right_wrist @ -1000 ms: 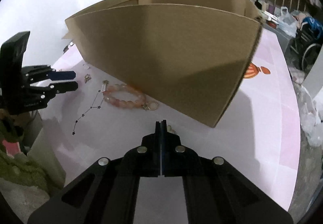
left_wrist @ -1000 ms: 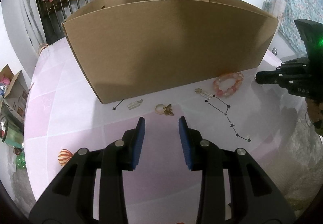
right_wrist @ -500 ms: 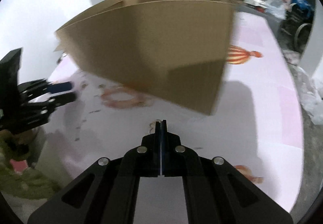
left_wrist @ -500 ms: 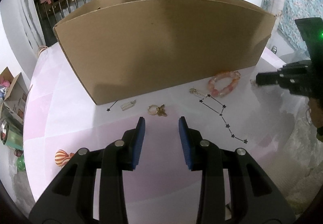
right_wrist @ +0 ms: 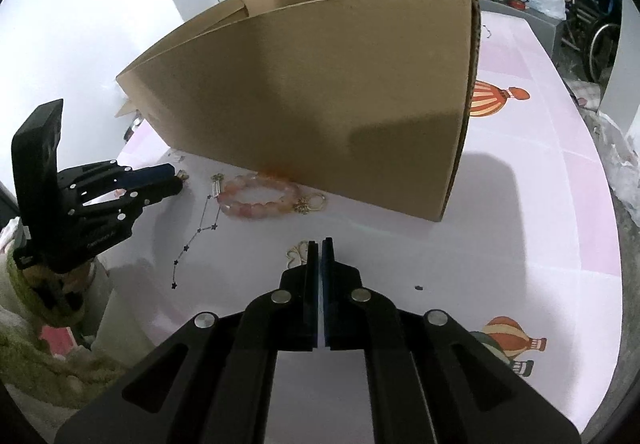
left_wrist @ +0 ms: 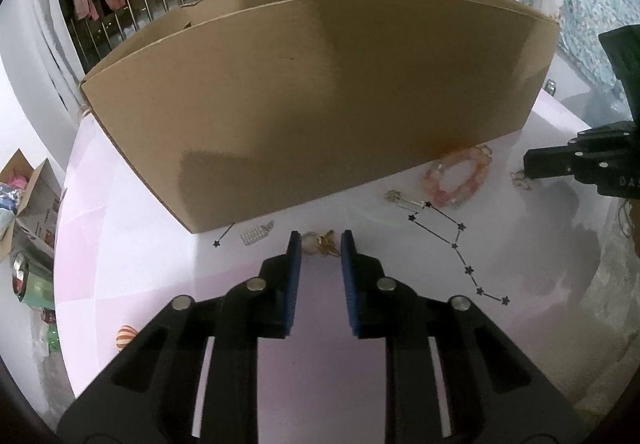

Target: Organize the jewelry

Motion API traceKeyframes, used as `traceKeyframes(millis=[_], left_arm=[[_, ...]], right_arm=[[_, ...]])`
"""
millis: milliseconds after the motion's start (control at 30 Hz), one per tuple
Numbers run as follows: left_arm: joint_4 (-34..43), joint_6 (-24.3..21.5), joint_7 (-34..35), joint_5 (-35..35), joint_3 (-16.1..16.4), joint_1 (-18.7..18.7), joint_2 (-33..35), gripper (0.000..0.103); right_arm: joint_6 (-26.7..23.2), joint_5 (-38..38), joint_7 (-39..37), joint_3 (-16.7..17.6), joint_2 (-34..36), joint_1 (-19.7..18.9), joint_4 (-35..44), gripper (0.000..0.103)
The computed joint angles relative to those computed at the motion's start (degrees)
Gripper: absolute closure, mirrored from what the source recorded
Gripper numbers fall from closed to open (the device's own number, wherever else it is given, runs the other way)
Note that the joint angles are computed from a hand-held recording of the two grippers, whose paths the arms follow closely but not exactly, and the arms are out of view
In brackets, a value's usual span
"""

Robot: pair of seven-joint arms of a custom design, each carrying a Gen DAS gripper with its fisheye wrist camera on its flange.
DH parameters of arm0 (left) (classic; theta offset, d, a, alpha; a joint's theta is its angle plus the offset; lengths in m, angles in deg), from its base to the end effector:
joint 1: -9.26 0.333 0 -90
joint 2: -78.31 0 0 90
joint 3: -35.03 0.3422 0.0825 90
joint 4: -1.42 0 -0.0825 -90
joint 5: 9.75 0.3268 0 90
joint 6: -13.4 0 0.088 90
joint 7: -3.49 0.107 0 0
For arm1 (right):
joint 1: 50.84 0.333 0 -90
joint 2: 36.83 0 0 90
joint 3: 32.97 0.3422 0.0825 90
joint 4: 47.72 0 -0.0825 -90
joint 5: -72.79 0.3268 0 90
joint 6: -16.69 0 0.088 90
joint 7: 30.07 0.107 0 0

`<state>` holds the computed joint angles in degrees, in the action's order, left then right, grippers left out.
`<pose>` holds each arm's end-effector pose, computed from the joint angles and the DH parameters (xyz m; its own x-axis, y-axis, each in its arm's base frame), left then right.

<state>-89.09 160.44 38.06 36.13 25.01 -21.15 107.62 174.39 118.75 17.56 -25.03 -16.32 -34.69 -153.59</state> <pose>0.5325 -0.4359 0.4461 -0.2386 -0.9679 -0.0796 -0.7408 0.2344 -0.6295 0.5933 0.2213 0.4419 0.5163 -0.8107 -0.2761 -0.7476 -0.2694 -0.6070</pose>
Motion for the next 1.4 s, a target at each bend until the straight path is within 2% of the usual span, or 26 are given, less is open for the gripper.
traceKeyframes(millis=[167,533,733,933,1200,1400], left_arm=[[-1.1,2.0,-0.2,-1.6,-0.3,1.6,-0.9,0.084],[0.0,3.8,6.0,-6.2,-1.7,4.1,0.6,0.085],[-2.5,7.8,7.7,-9.3,-2.4,5.9,0.1,0.094],[-4.2,9.0,4.7,-7.9,-0.7,4.7,-0.8,0.094],[-7.0,11.3,-0.8,-5.5,0.2,4.8,-2.9,0.094],[-7.9,10.9,-4.9,-3.1,0.7,4.3,-3.6,0.094]], right_arm=[[0.0,0.8,-0.9,0.3,0.2,-0.4,0.1,0.100],[0.1,2.1,-2.2,0.4,0.0,-0.4,-0.3,0.100],[0.2,2.0,-1.5,0.3,-0.1,-0.2,-0.2,0.100],[0.7,2.0,-1.6,0.4,-0.2,-0.1,-0.2,0.100],[1.8,0.4,-1.3,-0.1,-0.6,0.4,-0.7,0.100],[2.9,-5.6,0.9,-2.0,-0.7,1.7,-1.2,0.094]])
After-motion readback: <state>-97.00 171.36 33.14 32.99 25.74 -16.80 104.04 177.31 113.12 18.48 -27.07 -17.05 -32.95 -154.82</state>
